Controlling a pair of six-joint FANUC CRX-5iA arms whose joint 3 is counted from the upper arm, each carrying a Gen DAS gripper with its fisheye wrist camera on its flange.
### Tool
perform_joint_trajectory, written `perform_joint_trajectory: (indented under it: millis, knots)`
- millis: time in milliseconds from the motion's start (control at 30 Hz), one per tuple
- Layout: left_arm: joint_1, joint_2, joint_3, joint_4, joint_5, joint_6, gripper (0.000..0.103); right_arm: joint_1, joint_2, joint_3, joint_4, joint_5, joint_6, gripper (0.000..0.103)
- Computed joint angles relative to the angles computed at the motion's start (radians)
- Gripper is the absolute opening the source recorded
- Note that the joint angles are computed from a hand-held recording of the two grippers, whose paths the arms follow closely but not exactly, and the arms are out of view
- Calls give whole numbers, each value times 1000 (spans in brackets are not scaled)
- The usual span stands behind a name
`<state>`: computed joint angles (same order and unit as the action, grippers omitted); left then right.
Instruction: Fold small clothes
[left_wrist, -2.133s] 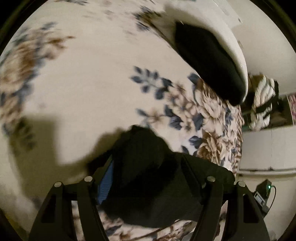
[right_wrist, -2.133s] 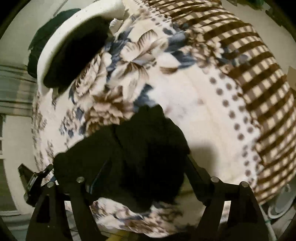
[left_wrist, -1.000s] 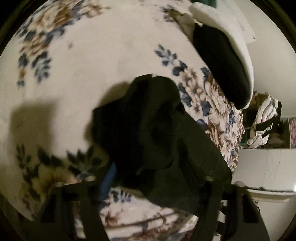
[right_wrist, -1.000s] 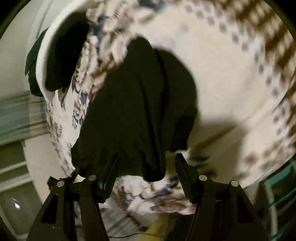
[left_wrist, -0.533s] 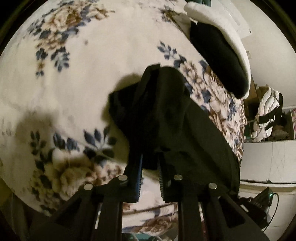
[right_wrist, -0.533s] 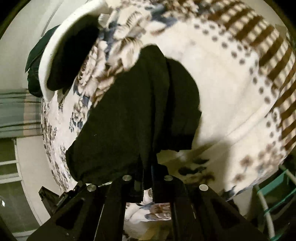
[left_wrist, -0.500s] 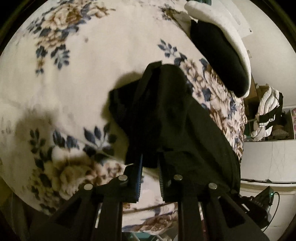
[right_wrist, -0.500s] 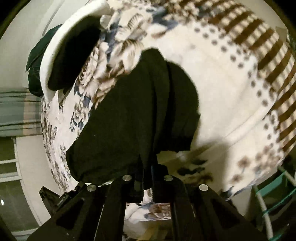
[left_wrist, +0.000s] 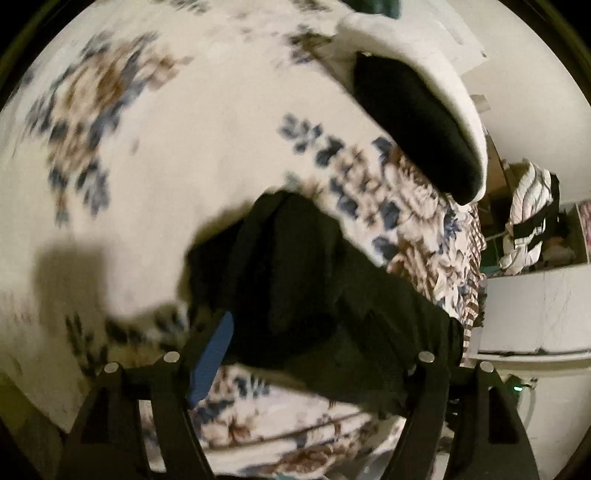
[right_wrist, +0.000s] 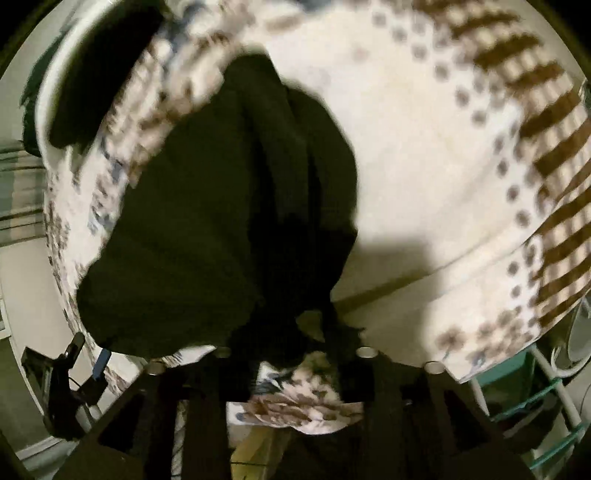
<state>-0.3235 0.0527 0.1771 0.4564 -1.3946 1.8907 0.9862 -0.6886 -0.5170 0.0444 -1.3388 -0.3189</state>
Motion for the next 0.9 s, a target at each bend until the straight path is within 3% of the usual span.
perform_joint_trajectory:
  millis: [67,133,233,333,367,500,600,733,833,900]
  knots:
    - [-20,53,72,-33,-19,-32,72,72,-30,-1,112,-52,-101,38]
    - [-50,107,147,-99,-38,-61,72,74,-50,-11,177,-53,-135,41]
    - [-85,183,222,-181,-84,-97,72,-60,-4,3,155,6,-13,41]
    - [-86,214,219,-202,-99,-115,72,-198,72,19,94,89,158,39]
    - [-82,213,211,-200,-97,-118,72,-207,90,22,99,90,189,9]
    - [-56,189,150,-160,-69,-125,77,-167,106,22,171,-2,115,6]
    - [-59,193,160,-169,-81,-120,77,-219,98,3,90,28,115,6]
    - [-61,207,192,-174,-106,-112,77,-314,109,36,-25,67,227,8]
    - [-66,213,210,-186,-116,-122,77,-296,120,84,31,26,260,17]
    - [-71,215,219,-197,-119,-125,77,-271,185,152,102,-46,346,35]
